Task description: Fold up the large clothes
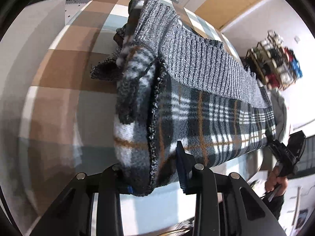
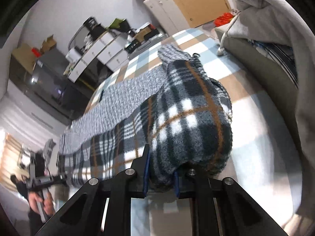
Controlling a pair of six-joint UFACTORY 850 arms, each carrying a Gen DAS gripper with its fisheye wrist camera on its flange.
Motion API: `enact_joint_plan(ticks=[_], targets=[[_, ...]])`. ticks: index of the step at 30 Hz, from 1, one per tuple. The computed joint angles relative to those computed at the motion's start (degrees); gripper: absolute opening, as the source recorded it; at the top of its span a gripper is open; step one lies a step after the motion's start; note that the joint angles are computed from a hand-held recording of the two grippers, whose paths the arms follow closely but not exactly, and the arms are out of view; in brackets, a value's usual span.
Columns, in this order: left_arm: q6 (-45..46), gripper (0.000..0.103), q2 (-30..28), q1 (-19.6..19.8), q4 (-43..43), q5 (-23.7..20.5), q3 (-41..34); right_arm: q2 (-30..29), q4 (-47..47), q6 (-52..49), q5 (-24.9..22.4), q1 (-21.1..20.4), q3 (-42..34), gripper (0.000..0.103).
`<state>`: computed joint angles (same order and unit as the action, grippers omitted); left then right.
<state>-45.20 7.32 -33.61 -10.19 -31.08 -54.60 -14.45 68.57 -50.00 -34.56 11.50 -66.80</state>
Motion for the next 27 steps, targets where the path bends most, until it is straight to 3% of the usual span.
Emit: enact_joint_plan(ticks=[4,10,14,17,20,24,25,27], targets=[[-3.9,0.027,-0.6,-1.1,6.4,-5.0,-2.2,3.8,-1.2,-4.7,-0.7,0.4,4.5,0.018],[-8.0,0.033,-1.6,-2.9,11.7,-9.6,-5.0,3.5,-3.3,0.2,1.2,-0.1,3.8,0.027],[-10.8,0.034,-2.7,-3.8,16.4,-15.4,-7.9,4.3,-10.6,3.8,2.7,0.5,3.4,0.036],[-15.4,0.034,-4.1,-4.7,24.4,-22.4,-11.0,5.4,-17.8,6.3,4.4,1.2,2.9,0.041],[-17.3,0.034,-2.9,-4.8,28.6,-22.9,-11.2,6.2,-28.7,11.9,5.8,2.5,1.3,0.041],[-12.5,0.037,-1.6,-3.6,28.4,-19.7,-11.8,6.6,-41.6,20.5,7.4,4.5,-1.2,0.044],[-9.7,0.049,-2.7,-3.4,27.1,-19.1,-13.0,6.4,-46.4,24.4,8.0,5.2,-2.2,0.05],[-3.3,0.065,-5.1,-3.0,24.8,-18.2,-15.4,6.9,-55.3,32.5,11.6,6.4,-2.5,0.073]])
